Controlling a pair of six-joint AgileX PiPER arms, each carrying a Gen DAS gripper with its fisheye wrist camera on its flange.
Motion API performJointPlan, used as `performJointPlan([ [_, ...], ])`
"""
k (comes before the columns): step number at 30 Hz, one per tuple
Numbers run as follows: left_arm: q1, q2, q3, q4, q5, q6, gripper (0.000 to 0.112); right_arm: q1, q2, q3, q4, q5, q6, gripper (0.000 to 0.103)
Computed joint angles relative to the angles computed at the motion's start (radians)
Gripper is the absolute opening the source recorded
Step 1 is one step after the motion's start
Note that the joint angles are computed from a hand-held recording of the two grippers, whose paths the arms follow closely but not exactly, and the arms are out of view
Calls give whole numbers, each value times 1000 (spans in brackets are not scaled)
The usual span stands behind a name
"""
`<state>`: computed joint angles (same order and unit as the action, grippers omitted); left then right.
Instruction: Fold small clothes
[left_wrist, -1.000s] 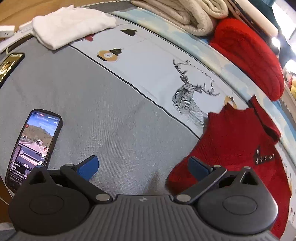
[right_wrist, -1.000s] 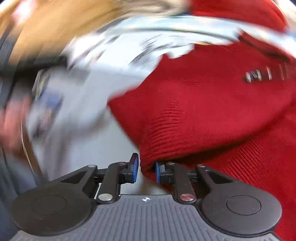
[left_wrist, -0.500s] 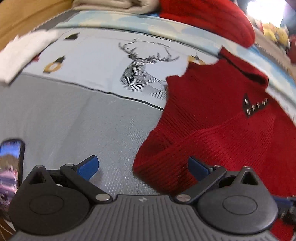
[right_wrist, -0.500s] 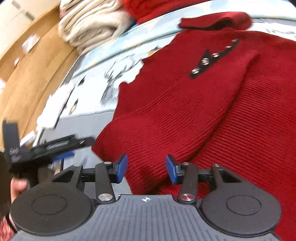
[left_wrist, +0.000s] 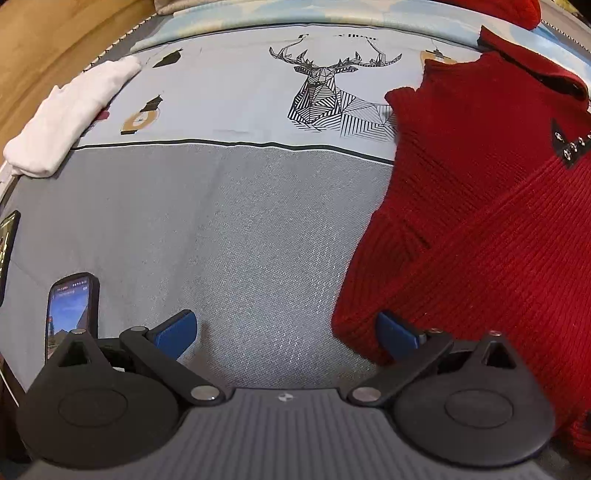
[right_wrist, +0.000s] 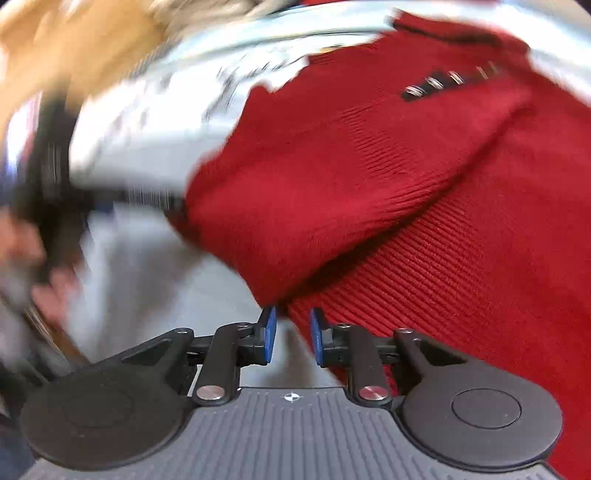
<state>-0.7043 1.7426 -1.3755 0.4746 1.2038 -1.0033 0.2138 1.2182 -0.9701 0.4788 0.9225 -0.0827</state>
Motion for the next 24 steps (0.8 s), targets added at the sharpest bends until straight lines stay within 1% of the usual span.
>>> performJointPlan([
  [1,-1,10,-17,-5,10,1,103,-61,10,-10,78,2,-7,41],
  [2,2,12,-18,-7,10,0,103,-81,31,-19,116,-18,2,46],
  [3,5,12,-17,-9,8,1,103,-79,40,-26,114,-55,50,45],
  [4,8,9,-11,-13,2,-1,103,-68,66,-40,73,-86,109,43],
  [5,14,6,-6,-18,-4,-1,103,-40,127,-80,-9,-76,170,39],
  [6,17,1,2,-22,-12,-3,103,-13,197,-127,-82,-45,195,29],
  [7,23,-5,8,-31,-18,-3,103,18,227,-134,-138,-47,192,29],
  [8,30,-13,14,-41,-26,-5,103,48,217,-129,-176,-69,186,30],
  [9,40,-22,20,-55,-34,-7,103,80,205,-137,-221,-61,176,31],
  [10,46,-26,23,-66,-38,-9,103,84,202,-159,-225,-30,143,33],
  [11,54,-33,26,-78,-43,-9,103,54,210,-193,-190,17,97,34],
  [12,55,-36,26,-81,-44,-10,103,-6,236,-245,-129,75,50,41],
  [13,55,-38,24,-80,-42,-10,103,-69,248,-272,-92,100,37,50],
  [14,51,-38,21,-74,-40,-10,103,-116,278,-309,-84,85,58,55],
  [15,46,-35,15,-65,-35,-12,103,-156,295,-336,-93,53,98,63],
  [16,41,-32,11,-59,-32,-12,103,-187,332,-380,-111,20,148,67],
  [18,33,-19,-2,-51,-21,-7,103,-233,427,-485,-155,-12,235,71],
  [19,30,-12,-9,-50,-18,-3,103,-246,486,-553,-187,-6,281,73],
  [21,30,-4,-15,-48,-19,4,103,-258,629,-719,-250,43,368,74],
  [23,32,3,-21,-51,-18,10,103,-261,729,-818,-273,73,436,74],
  [24,33,3,-21,-53,-20,11,103,-252,741,-822,-301,41,444,48],
])
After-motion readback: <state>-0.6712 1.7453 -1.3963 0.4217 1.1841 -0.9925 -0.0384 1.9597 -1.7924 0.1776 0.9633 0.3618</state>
